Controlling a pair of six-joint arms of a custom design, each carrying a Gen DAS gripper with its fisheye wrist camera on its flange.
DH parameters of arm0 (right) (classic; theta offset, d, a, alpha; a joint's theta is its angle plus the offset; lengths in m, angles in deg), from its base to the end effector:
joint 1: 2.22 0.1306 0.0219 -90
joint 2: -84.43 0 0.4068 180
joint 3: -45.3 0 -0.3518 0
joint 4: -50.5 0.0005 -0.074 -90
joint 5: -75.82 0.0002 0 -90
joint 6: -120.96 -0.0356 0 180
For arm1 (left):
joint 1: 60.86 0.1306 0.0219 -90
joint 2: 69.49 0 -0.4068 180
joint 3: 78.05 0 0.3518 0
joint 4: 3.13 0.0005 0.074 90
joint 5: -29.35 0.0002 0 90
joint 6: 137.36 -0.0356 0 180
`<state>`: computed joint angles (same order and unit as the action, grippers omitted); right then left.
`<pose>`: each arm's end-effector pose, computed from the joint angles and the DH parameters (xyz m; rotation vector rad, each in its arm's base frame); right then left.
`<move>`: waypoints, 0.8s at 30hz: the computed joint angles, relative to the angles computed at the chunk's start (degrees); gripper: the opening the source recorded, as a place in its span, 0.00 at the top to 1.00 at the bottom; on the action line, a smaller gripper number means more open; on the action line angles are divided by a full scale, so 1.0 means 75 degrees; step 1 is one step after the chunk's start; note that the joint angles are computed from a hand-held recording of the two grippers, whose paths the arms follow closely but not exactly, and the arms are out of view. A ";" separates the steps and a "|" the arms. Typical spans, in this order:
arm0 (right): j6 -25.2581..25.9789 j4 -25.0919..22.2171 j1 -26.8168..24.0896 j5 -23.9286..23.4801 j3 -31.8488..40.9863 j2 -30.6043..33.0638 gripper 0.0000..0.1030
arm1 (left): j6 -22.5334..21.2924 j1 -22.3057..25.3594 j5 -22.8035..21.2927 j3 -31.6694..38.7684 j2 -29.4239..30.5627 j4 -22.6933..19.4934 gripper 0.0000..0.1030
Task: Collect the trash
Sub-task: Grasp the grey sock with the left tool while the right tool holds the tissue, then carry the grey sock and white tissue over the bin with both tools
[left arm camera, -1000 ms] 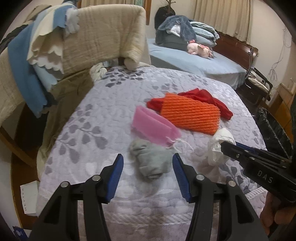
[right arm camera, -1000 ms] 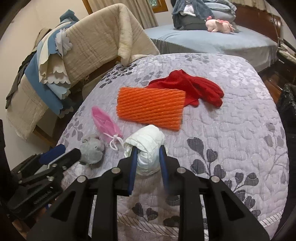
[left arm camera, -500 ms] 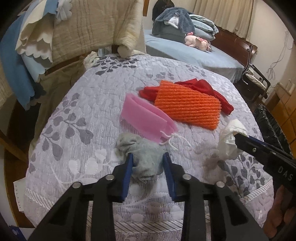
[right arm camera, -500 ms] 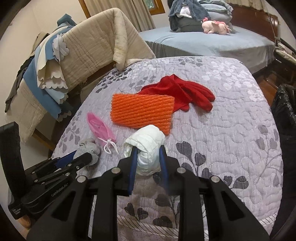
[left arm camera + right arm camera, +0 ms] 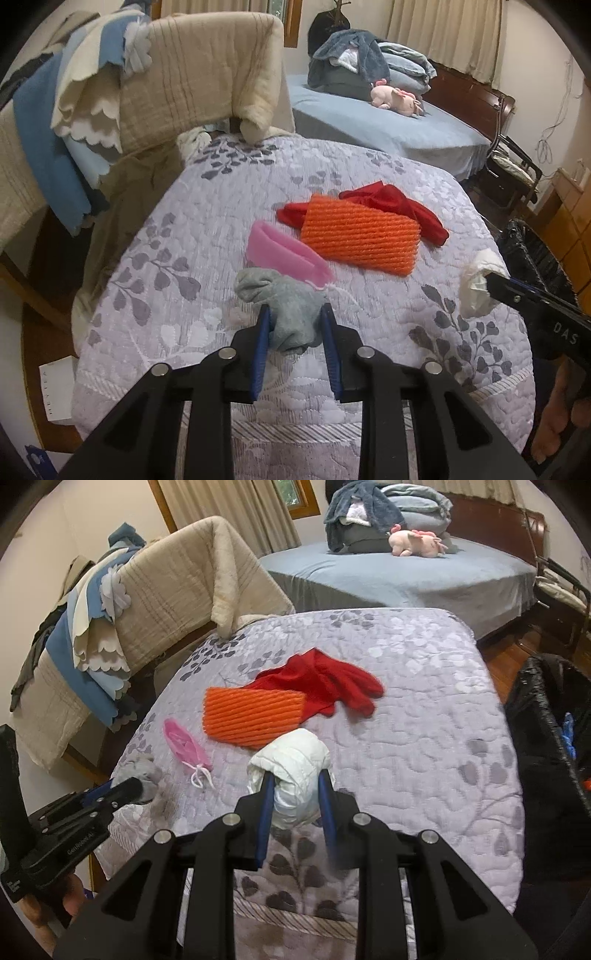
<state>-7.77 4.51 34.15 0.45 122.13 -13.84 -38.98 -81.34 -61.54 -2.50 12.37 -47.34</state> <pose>0.3133 0.2190 0.4188 0.1613 2.4343 0.2795 0.3593 -0.1341 0.4099 0.2528 2.4500 -0.2017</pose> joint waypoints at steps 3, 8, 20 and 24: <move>0.0099 -0.0137 -0.0170 -0.0046 -0.0065 -0.0236 0.78 | 0.0084 -0.0291 -0.0378 0.0088 -0.0075 -0.0089 0.74; 0.0317 -0.0362 -0.0529 -0.0158 -0.0186 -0.0690 0.78 | 0.0449 -0.0864 -0.0813 0.0319 -0.0087 -0.0275 0.74; 0.1138 -0.0880 -0.1880 -0.0590 -0.0479 -0.1799 0.78 | 0.1194 -0.2324 -0.1410 0.1292 0.0485 -0.0573 0.74; 0.1505 -0.1026 -0.2458 -0.0746 -0.0566 -0.2099 0.78 | 0.1403 -0.2717 -0.1548 0.1690 0.0802 -0.0679 0.74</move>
<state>3.52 -3.18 15.71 -5.14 117.88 -29.59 -28.46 -101.72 -73.15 10.17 18.39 -52.43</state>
